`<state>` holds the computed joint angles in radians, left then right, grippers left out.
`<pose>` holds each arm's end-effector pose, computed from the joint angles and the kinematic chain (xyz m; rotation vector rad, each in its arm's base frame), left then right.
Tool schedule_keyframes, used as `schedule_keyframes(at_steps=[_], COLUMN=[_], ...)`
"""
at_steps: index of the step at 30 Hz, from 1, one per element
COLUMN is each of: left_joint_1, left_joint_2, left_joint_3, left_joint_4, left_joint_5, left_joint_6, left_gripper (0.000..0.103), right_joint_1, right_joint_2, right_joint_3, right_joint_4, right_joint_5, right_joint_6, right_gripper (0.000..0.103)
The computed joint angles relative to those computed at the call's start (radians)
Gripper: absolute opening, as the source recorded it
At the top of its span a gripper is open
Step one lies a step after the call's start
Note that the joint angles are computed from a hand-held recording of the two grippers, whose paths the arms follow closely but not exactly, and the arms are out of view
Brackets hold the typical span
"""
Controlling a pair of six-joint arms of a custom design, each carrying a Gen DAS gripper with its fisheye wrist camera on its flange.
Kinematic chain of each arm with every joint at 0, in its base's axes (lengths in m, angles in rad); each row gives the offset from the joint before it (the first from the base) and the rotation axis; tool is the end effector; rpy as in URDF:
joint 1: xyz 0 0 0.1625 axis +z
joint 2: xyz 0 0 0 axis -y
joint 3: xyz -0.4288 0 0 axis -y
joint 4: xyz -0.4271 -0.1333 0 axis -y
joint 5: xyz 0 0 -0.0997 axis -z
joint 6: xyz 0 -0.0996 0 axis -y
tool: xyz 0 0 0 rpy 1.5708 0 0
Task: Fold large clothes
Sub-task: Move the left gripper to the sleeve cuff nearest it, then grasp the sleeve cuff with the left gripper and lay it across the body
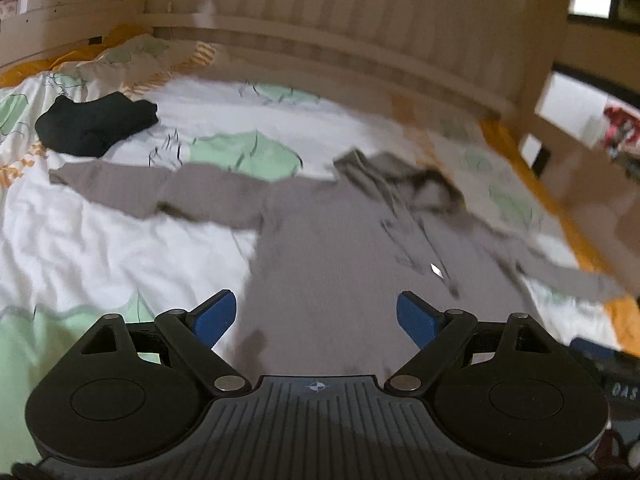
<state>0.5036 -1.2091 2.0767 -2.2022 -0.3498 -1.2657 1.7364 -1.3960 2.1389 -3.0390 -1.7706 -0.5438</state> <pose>-0.3432 -0.4481 0.1813 -0.0354 2.1533 -1.2804 0.1991 -0.5026 0.2890 0.8293 -2.5304 0.9415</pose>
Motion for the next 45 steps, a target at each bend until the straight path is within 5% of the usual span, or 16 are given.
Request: schedule_keyframes(at_steps=[5, 10, 20, 26, 34, 35, 37, 38, 41, 45], left_joint_1=[0.076, 0.162, 0.361, 0.461, 0.571, 0.578, 0.584, 0.584, 0.571, 0.512], left_joint_2=[-0.058, -0.127, -0.183, -0.163, -0.193, -0.193, -0.193, -0.191, -0.159, -0.116], left_joint_3=[-0.009, -0.019, 0.023, 0.035, 0.042, 0.043, 0.035, 0.028, 0.013, -0.050], left_joint_4=[0.090, 0.219, -0.305, -0.688, -0.856, -0.892, -0.921, -0.917, -1.076, -1.325], left_joint_5=[0.075, 0.142, 0.120, 0.048, -0.163, -0.177, -0.173, -0.157, -0.111, -0.013], left_joint_6=[0.056, -0.003, 0.437, 0.678, 0.652, 0.654, 0.631, 0.617, 0.745, 1.071], left_gripper=[0.088, 0.088, 0.089, 0.089, 0.086, 0.079, 0.043, 0.011, 0.005, 0.005], right_joint_1=[0.017, 0.027, 0.020, 0.027, 0.014, 0.011, 0.007, 0.007, 0.011, 0.013], right_joint_2=[0.089, 0.178, 0.330, 0.376, 0.396, 0.395, 0.393, 0.392, 0.393, 0.386], right_joint_3=[-0.061, -0.117, -0.217, -0.254, -0.272, -0.275, -0.279, -0.279, -0.283, -0.282], right_joint_4=[0.009, 0.014, -0.009, 0.032, 0.096, 0.111, 0.137, 0.145, 0.169, 0.182], right_joint_5=[0.014, 0.036, 0.159, 0.167, 0.179, 0.186, 0.191, 0.189, 0.174, 0.169], right_joint_6=[0.021, 0.009, -0.036, -0.032, 0.004, 0.017, 0.039, 0.044, 0.044, 0.045], right_gripper=[0.103, 0.103, 0.103, 0.103, 0.103, 0.103, 0.103, 0.103, 0.103, 0.103])
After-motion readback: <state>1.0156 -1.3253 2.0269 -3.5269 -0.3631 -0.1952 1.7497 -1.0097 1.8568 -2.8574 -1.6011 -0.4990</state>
